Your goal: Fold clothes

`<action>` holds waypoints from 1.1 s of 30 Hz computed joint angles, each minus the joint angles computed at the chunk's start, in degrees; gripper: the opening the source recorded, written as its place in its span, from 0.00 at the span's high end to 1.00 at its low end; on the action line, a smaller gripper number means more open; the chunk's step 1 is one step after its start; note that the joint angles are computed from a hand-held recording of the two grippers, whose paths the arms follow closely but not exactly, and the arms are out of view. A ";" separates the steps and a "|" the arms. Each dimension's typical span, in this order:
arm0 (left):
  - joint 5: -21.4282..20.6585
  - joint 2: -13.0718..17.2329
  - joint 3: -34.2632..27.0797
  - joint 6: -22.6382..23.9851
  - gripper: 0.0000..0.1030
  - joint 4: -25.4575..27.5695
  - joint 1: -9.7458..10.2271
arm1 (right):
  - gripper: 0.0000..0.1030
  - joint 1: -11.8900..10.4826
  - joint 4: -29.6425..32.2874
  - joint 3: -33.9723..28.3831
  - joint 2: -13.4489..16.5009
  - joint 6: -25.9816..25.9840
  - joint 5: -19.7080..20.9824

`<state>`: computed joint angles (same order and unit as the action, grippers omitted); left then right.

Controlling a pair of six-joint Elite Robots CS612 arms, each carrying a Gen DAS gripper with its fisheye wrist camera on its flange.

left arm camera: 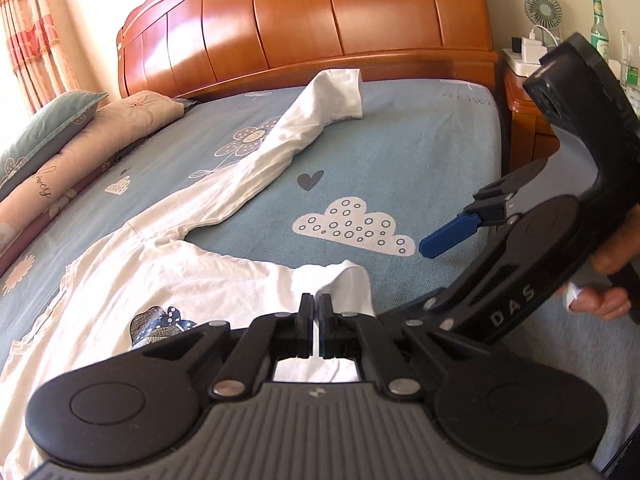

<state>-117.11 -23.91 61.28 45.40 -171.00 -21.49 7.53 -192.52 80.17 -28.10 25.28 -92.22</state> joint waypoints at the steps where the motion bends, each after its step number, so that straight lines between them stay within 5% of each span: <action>1: 0.47 0.17 -0.19 -0.53 1.00 -0.70 0.01 | 0.05 0.27 -0.04 -0.43 0.17 -0.31 -0.73; 12: -1.83 1.42 -2.97 -2.95 1.00 1.29 1.01 | 0.05 0.95 -7.67 0.72 -0.13 -0.81 -0.63; 19: -3.89 1.16 -2.05 0.96 1.00 1.70 1.04 | 0.05 1.87 -0.44 -0.70 -0.07 -1.75 -7.17; 24: -4.03 1.21 -1.82 2.12 1.00 1.24 0.98 | 0.05 1.96 -0.02 -1.22 0.35 -1.98 -8.07; 33: -7.63 0.90 -1.28 7.36 1.00 4.91 1.34 | 0.05 3.02 4.62 -4.61 2.16 -4.61 -17.46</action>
